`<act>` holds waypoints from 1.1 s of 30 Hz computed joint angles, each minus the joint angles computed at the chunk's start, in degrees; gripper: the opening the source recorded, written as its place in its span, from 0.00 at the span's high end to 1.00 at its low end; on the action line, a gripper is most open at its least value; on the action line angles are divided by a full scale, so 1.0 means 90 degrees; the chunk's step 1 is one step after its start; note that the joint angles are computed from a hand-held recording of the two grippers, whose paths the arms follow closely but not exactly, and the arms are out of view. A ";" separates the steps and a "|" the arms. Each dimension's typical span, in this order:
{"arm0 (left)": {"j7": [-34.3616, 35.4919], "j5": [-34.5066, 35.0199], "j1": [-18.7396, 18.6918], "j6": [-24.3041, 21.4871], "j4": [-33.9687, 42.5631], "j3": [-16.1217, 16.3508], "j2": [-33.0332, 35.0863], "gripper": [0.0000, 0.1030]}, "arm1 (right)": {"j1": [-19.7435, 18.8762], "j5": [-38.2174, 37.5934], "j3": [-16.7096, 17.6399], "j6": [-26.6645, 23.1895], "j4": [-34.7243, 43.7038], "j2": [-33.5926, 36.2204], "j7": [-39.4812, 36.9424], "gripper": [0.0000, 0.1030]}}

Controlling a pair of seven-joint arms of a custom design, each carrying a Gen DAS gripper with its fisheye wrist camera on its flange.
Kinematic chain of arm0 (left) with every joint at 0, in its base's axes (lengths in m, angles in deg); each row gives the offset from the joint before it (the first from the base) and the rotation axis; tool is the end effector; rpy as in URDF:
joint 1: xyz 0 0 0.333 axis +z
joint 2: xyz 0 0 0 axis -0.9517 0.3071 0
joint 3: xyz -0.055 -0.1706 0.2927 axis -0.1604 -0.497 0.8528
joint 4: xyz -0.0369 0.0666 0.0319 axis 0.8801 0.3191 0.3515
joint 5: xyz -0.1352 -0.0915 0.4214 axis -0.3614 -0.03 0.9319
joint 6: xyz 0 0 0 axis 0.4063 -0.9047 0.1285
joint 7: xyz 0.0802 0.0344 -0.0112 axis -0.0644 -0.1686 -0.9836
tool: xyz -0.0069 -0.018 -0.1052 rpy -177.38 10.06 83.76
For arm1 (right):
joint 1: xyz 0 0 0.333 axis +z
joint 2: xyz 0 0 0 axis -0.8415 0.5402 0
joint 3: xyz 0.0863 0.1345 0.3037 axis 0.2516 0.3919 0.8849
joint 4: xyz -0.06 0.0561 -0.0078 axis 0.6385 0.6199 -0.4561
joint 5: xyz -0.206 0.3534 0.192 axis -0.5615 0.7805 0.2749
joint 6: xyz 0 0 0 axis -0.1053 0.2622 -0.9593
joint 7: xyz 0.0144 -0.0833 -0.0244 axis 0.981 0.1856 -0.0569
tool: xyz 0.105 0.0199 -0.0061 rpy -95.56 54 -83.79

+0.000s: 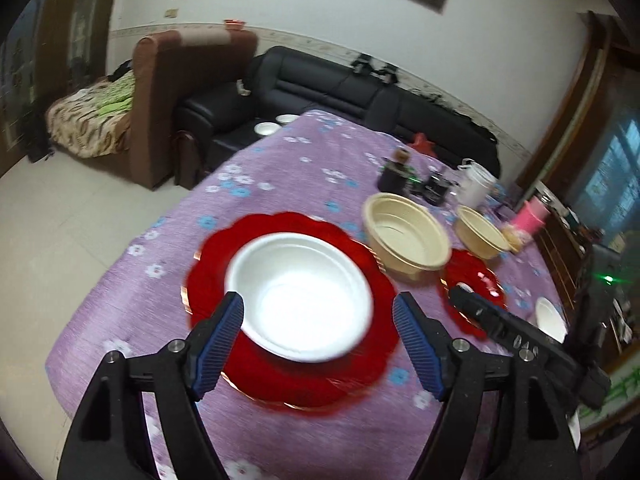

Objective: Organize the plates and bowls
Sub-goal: 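Carry the white bowl onto the red wedding plate and open the right tool, then grasp the rim of the small labelled red plate with the right tool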

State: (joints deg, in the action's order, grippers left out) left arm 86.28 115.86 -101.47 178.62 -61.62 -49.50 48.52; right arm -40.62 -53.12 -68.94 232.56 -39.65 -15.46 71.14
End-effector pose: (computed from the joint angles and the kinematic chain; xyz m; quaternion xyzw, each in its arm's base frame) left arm 0.6117 -0.4554 0.5540 -0.6768 0.6139 -0.3703 0.1670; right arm 0.6556 0.3050 0.5151 -0.6503 0.6318 -0.1231 0.4035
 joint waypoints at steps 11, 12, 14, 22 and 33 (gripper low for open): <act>0.1196 -0.0937 -0.0274 0.0034 0.0754 -0.0245 0.0659 0.25 | -0.0209 -0.1769 -0.1003 0.0098 -0.1246 -0.0792 0.2892 0.54; 0.1278 -0.0989 -0.0320 -0.0010 0.0821 -0.0221 0.0707 0.25 | -0.0262 -0.1821 -0.0998 0.0106 -0.1265 -0.0783 0.2983 0.54; 0.1385 -0.1035 -0.0424 -0.0118 0.0953 -0.0162 0.0798 0.25 | -0.0352 -0.1834 -0.0965 0.0091 -0.1246 -0.0717 0.3070 0.54; 0.1756 -0.1350 -0.0590 -0.0452 0.1349 -0.0129 0.1080 0.25 | -0.0652 -0.1298 -0.0726 -0.0214 -0.0703 -0.0140 0.2698 0.54; 0.2168 -0.1791 -0.0617 -0.0554 0.1594 -0.0214 0.1314 0.25 | -0.1238 0.1522 -0.0060 -0.0576 -0.1264 -0.0642 -0.0015 0.87</act>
State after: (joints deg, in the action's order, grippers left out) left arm 105.79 99.74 -107.02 173.63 -47.28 -51.42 60.34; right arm -51.76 -39.43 -69.48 227.37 -51.03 -21.24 71.01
